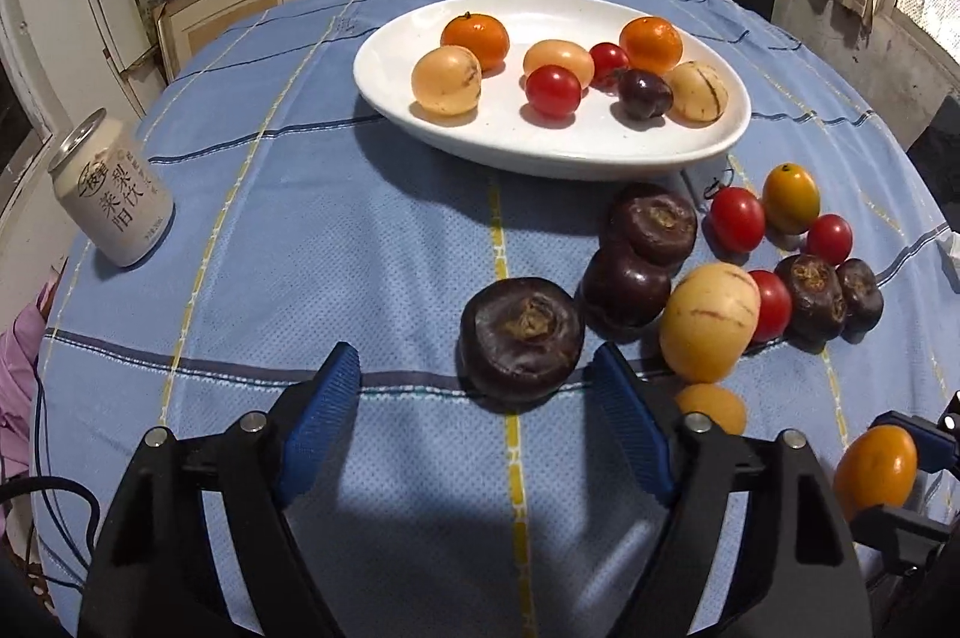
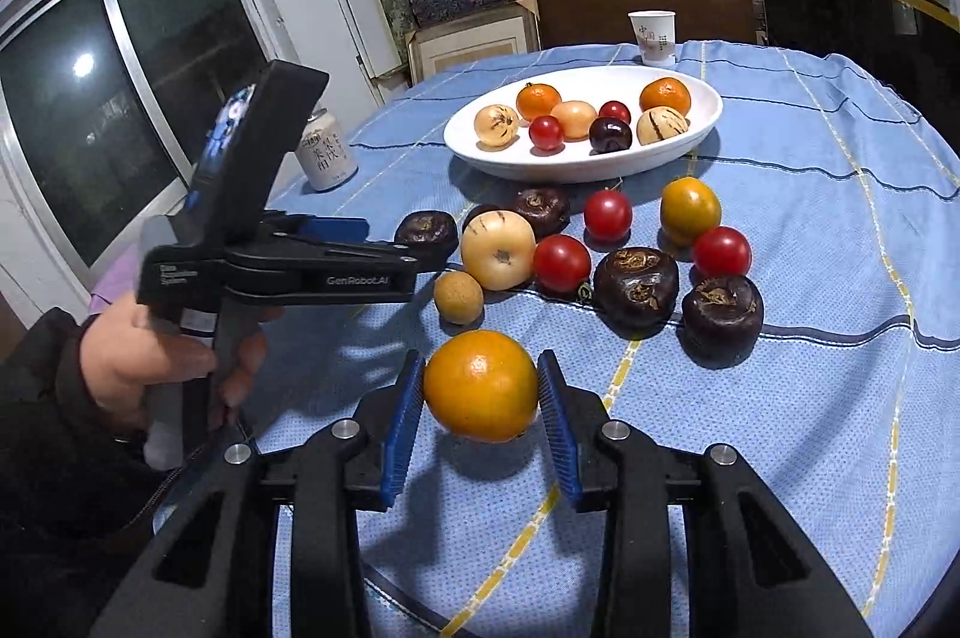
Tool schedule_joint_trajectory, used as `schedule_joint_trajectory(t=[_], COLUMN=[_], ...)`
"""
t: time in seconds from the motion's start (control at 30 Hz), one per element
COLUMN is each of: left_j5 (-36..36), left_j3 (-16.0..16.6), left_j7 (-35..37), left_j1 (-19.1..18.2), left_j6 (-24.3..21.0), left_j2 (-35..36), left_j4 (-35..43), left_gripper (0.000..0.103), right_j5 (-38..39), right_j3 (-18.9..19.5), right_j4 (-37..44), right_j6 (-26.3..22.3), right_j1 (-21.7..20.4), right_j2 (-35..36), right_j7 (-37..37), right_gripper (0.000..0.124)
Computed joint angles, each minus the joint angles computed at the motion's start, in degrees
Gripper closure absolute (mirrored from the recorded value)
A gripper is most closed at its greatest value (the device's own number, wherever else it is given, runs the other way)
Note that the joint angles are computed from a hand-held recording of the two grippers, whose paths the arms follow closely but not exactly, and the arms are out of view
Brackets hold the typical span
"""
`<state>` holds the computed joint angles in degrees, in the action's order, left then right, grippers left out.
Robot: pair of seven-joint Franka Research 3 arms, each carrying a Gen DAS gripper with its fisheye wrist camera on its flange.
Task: Organize fruits
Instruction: 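Grasp an orange with the right tool while the left tool grasps a dark brown plum, then carry the orange and dark plum to the plate and open both tools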
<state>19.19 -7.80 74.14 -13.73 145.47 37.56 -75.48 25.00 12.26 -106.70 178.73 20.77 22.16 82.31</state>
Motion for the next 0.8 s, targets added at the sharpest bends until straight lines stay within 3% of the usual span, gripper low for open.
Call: schedule_joint_trajectory(t=[0.17, 0.23, 0.27, 0.3, 0.43, 0.8], left_j5=[0.46, -0.15, -0.59, -1.09, -1.21, -10.95], left_j3=[0.74, 0.01, -0.44, -0.82, -0.81, -6.74], left_j7=[-0.57, -0.06, 0.61, 1.06, 1.1, 7.77], left_j1=[-0.54, 0.16, 0.46, 0.74, 0.86, 7.3], left_j6=[0.2, 1.88, 1.71, 1.93, 3.23, 12.4], left_j2=[1.73, 1.38, 1.37, 1.19, -0.73, -10.5], left_j4=[2.07, 1.14, 1.1, 0.79, -2.23, -17.01], left_gripper=[0.025, 0.043, 0.059, 0.062, 0.062, 0.062], right_j5=[1.56, 2.47, 2.93, 3.15, 3.96, 2.9], right_j3=[2.17, 3.41, 3.94, 3.97, 4.52, 1.75], right_j4=[-0.51, -0.59, -0.61, -0.62, -0.8, -0.68], right_j6=[0.86, 1.18, 1.25, 1.29, 1.86, 1.53], right_j1=[-1.75, -2.84, -3.28, -3.3, -3.66, -1.25], right_j2=[-0.2, -0.15, -0.14, -0.13, -0.21, -0.33], right_j7=[-1.52, -2.44, -2.83, -3.0, -3.88, -2.4], right_gripper=[0.085, 0.085, 0.085, 0.085, 0.085, 0.085])
